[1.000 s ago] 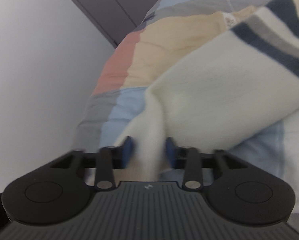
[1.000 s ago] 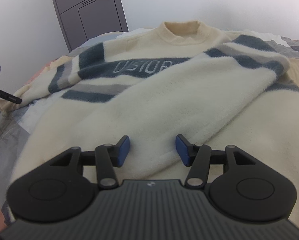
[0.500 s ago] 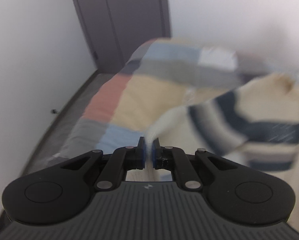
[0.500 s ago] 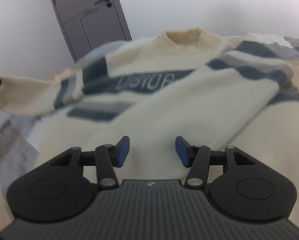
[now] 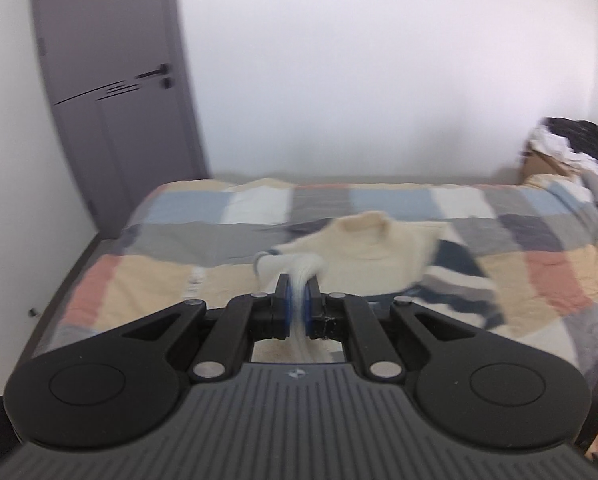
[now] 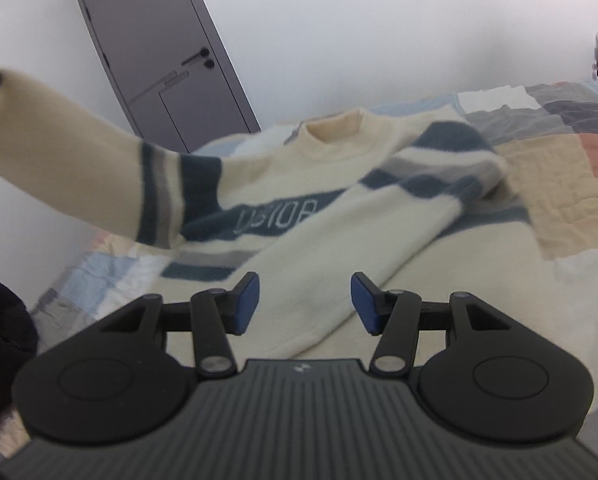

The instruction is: Fold large clothes

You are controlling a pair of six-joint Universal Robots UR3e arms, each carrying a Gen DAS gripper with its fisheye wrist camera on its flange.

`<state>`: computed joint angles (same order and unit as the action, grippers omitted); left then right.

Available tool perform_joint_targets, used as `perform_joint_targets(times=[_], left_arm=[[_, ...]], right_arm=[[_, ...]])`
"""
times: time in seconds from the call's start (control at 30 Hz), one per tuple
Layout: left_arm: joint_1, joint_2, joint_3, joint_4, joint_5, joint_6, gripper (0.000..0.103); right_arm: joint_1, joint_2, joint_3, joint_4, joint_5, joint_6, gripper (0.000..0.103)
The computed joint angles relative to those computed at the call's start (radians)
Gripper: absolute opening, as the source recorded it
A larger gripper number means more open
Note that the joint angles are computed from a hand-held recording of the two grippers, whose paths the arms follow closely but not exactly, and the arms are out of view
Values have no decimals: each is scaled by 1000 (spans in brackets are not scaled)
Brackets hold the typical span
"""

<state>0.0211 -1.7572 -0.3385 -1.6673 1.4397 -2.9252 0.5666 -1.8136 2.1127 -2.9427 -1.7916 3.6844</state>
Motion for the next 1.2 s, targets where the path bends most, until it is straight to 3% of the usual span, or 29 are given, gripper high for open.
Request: perform_joint_targets(times=[0.07, 0.23, 0.4, 0.6, 0.73, 0.8, 0.83, 0.87, 0.9, 1.07, 1.13, 1.2], left_arm=[[-138, 0, -61, 57, 82, -58, 7], [-388, 64, -424, 309, 216, -220, 7], [-473, 102, -786, 551, 197, -334, 7], [-498, 92, -1119, 825, 172, -390, 7], [-457, 106, -1245, 929, 108, -394, 8], [-422, 150, -1302, 951, 35, -372, 16], [-406, 179, -1326, 949, 0, -356, 36], [-396, 208, -1348, 950, -16, -344, 62], [-389, 243, -1389, 978, -20, -331, 68], [-274, 420, -1554, 1009, -102, -286, 70], [-252, 463, -1615, 1027, -49, -255, 70], [-227, 499, -1723, 1125, -3, -232, 70]], right_arm=[[-4, -69, 31, 19, 0, 4, 55], [-50, -234, 99, 77, 1, 31, 55], [-130, -351, 166, 114, 3, -7, 55], [-469, -674, 263, 349, 290, -1, 55], [-498, -720, 271, 372, 306, 4, 55], [-470, -697, 269, 355, 289, 7, 55], [-440, -671, 266, 332, 262, 9, 55], [-406, -645, 258, 316, 229, 13, 55], [-378, -619, 253, 299, 200, 20, 55], [-245, -521, 243, 195, 64, 73, 55], [-207, -480, 231, 180, 39, 80, 55], [-180, -443, 222, 162, 40, 81, 55]])
